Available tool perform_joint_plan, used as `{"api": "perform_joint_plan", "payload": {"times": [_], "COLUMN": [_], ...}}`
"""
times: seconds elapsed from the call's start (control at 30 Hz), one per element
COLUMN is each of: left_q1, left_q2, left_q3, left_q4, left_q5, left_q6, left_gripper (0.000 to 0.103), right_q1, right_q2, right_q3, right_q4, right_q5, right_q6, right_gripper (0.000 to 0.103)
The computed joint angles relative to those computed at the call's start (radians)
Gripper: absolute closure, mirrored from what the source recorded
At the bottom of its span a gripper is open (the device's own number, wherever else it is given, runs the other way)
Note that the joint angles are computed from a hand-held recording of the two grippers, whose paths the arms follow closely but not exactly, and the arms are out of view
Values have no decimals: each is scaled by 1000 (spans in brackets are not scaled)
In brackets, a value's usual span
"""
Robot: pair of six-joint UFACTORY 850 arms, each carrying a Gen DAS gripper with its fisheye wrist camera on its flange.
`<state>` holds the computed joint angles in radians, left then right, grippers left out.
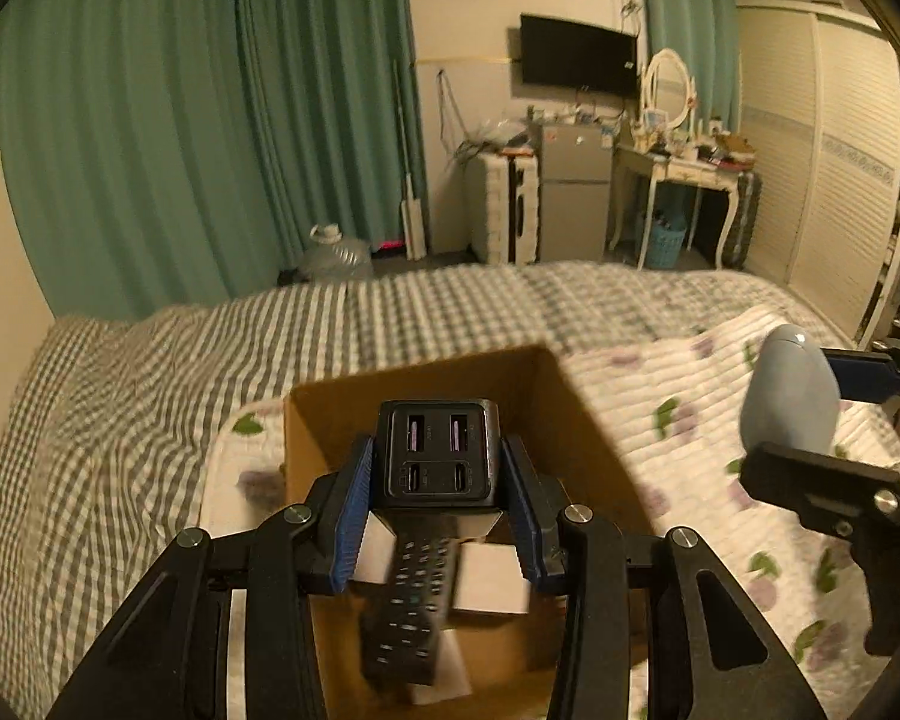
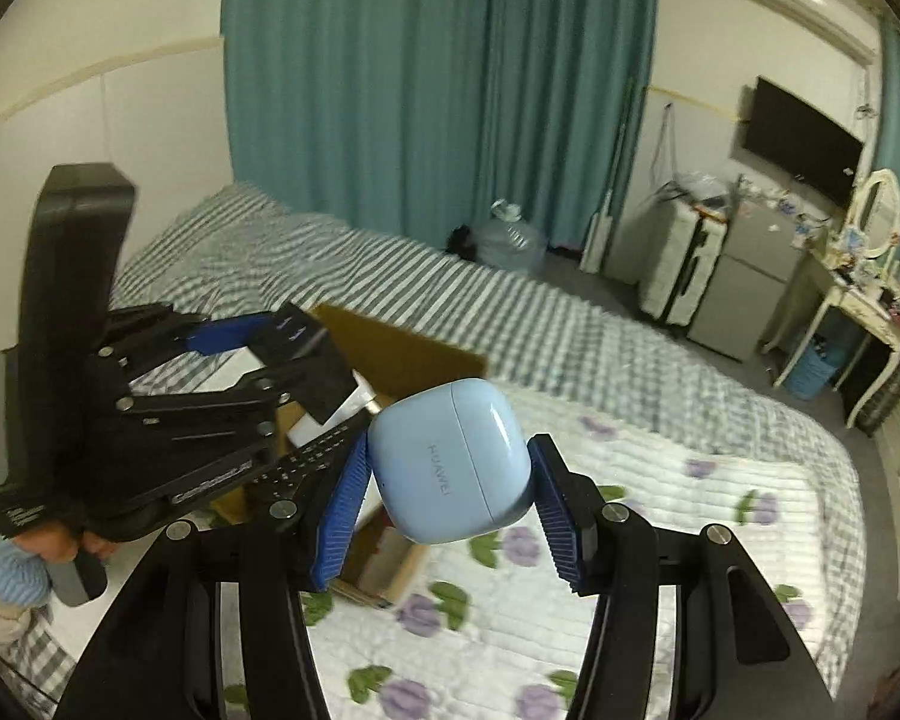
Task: Organize rigid objects
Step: 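Carry the charger and earbud case over the box and release the charger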
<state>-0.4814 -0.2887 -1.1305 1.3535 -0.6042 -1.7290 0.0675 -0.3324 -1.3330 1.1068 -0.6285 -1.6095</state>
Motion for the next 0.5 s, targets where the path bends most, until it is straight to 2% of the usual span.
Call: {"api": "perform_joint_plan", "payload": {"times": [0.17,0.3,0.43,0.5], "left_q1": [65,90,109,106], "left_q2": [-49,-79,-91,-77], "left_q3": [8,-1,-11,4], "left_q4": [-13,-74,-214,-182], "left_q5": [98,155,187,188], "left_q6": [7,78,187,150], "left_gripper": [61,61,60,59], "right_q1": [46,73,90,95], "right_q2": [-56,-94,-127,-128], "right_q3": [-11,-14,-27,-19], "right_q4": [-35,-69,-90,-82], "right_q5": [42,76,87,89], "right_q6": [31,58,98,105], "right_gripper": [50,50,50,50]}}
